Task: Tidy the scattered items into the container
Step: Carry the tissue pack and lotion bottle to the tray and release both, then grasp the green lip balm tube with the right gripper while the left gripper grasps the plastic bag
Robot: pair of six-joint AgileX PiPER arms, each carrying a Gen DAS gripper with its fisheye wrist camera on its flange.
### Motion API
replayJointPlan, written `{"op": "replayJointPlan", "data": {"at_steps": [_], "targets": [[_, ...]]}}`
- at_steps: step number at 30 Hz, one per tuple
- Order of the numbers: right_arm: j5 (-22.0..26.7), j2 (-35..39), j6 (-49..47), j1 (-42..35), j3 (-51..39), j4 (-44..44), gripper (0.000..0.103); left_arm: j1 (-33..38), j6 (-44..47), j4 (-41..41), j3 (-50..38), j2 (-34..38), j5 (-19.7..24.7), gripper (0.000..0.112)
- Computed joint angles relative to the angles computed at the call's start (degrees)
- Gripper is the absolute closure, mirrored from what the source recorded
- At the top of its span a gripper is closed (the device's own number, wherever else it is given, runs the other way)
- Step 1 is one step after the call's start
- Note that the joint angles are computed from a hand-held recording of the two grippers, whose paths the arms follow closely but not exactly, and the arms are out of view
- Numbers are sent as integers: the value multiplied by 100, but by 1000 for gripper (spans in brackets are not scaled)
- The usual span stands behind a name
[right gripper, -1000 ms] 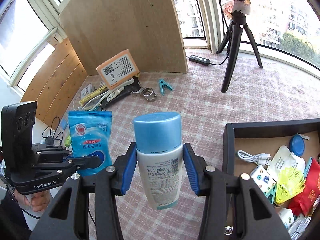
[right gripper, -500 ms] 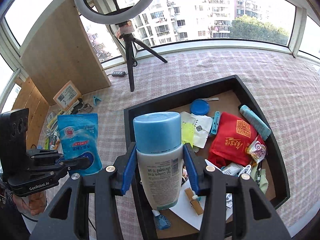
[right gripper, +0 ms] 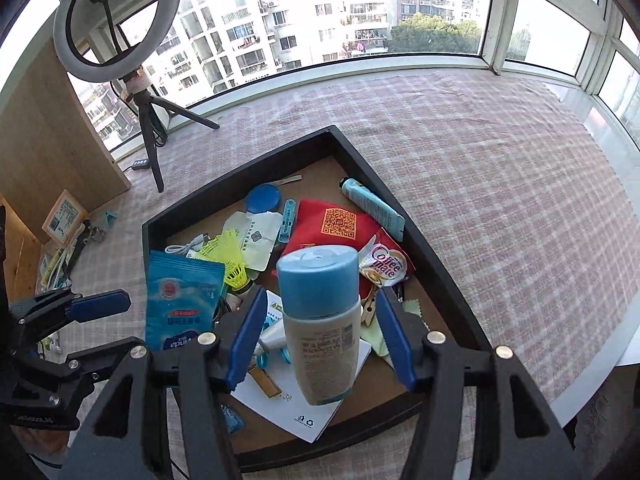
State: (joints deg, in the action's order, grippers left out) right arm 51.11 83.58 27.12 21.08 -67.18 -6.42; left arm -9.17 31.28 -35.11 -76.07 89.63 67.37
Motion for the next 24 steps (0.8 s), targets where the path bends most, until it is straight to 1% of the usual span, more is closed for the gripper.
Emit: {"op": "replayJointPlan", "data": {"at_steps": [3, 6, 8, 14, 19, 24], "targets": [[57, 14, 267, 68, -35, -278, 39, -113, 20, 224, 55, -109, -199, 44], [-32, -14, 277, 53, 1, -206, 39, -9, 107, 237, 108, -150, -136, 45], [-49, 7, 313, 83, -18, -166, 39, 44, 70, 337, 179, -199, -204, 45], [-21, 83, 582, 434, -94, -217, 39, 411, 105, 486, 467, -465, -230, 45], [45, 119, 986, 947, -194, -364, 39, 1215, 405, 428, 795, -773, -96, 45], [17, 258, 1404, 1575, -295, -426, 39, 2252, 881, 451, 1160, -952, 34, 45]]}}
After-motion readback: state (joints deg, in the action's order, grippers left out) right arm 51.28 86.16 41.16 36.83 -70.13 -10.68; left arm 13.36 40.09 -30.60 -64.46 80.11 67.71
